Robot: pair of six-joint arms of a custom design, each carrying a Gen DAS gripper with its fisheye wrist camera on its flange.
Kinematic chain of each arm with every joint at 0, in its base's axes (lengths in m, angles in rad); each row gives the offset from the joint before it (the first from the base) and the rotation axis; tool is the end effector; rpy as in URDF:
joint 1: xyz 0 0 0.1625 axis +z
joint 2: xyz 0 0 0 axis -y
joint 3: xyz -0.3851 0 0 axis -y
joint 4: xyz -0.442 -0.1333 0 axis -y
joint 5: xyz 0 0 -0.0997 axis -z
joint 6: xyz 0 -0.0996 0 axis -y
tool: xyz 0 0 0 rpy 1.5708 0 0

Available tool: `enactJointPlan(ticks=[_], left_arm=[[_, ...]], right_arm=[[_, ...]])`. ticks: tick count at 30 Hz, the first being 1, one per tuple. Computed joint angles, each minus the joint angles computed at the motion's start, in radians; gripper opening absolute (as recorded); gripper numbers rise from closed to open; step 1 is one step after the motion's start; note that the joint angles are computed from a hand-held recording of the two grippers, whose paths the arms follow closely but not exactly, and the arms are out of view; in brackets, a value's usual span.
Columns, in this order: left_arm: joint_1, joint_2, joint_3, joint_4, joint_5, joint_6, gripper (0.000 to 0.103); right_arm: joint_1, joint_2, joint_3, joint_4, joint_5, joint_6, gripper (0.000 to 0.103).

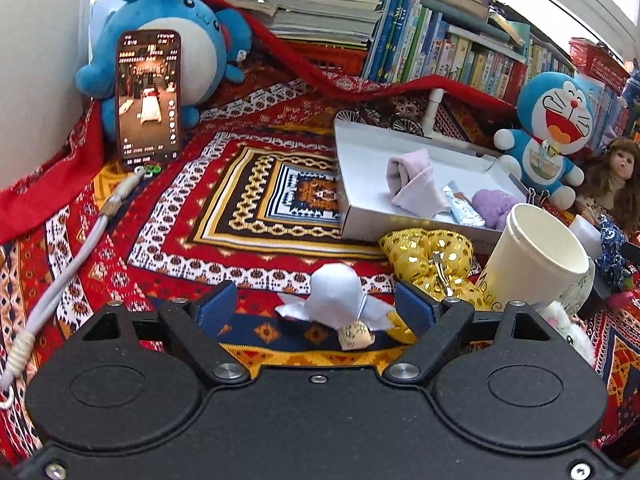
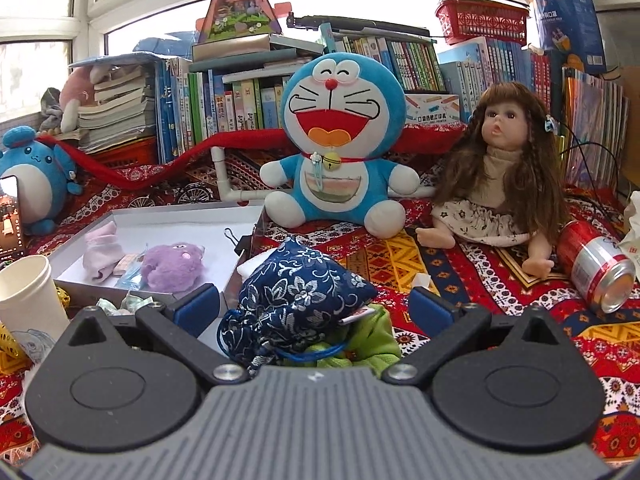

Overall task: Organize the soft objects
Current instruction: 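Close the left gripper on the white paper figure while the right gripper grasps the blue floral cloth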

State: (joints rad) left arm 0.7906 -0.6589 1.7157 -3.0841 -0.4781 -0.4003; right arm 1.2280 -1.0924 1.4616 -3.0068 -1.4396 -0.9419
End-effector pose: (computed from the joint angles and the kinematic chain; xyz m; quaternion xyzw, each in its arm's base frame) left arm -0.2866 -0.6048 0.0162 0.0417 0.8395 -0.4423 0.3129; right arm -0.1056 -0.7312 0.3845 0.2854 -0.8111 0.4401 0.2588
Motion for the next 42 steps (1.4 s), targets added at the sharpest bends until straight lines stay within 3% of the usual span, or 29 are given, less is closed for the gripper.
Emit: enactJointPlan(ticks=[7,17,26,33,36,41,42], left_arm=[[0.003,-0.003,0.007,0.023,-0.023,-0.017,0.076],[0.011,0.017,-0.014,0.02,-0.031,-0.011,0.062],[0.015,0.022,-0.023,0.068,-0.034,-0.038,0.037],[0.009,0.02,-0.017,0.06,-0.018,-0.033,0.037],[0.005,0.02,-0.017,0.05,-0.013,-0.024,0.037],[0.002,0.022,-0.021,0.04,-0.013,-0.012,0.037],[0.001,0.022,-0.022,0.04,-0.013,-0.012,0.037]], right_arm=[[0.011,0.02,-0.001,-0.026,-0.006,-0.048,0.103],[0.028,0.039,0.017,-0.08,-0.032,-0.19,0.103],[0.029,0.039,0.032,-0.083,-0.028,-0.247,0.101],[0.03,0.043,0.024,-0.08,-0.04,-0.237,0.097],[0.029,0.044,0.021,-0.078,-0.043,-0.222,0.091],[0.024,0.039,0.029,-0.106,-0.027,-0.181,0.063],[0.023,0.037,0.031,-0.109,-0.024,-0.171,0.062]])
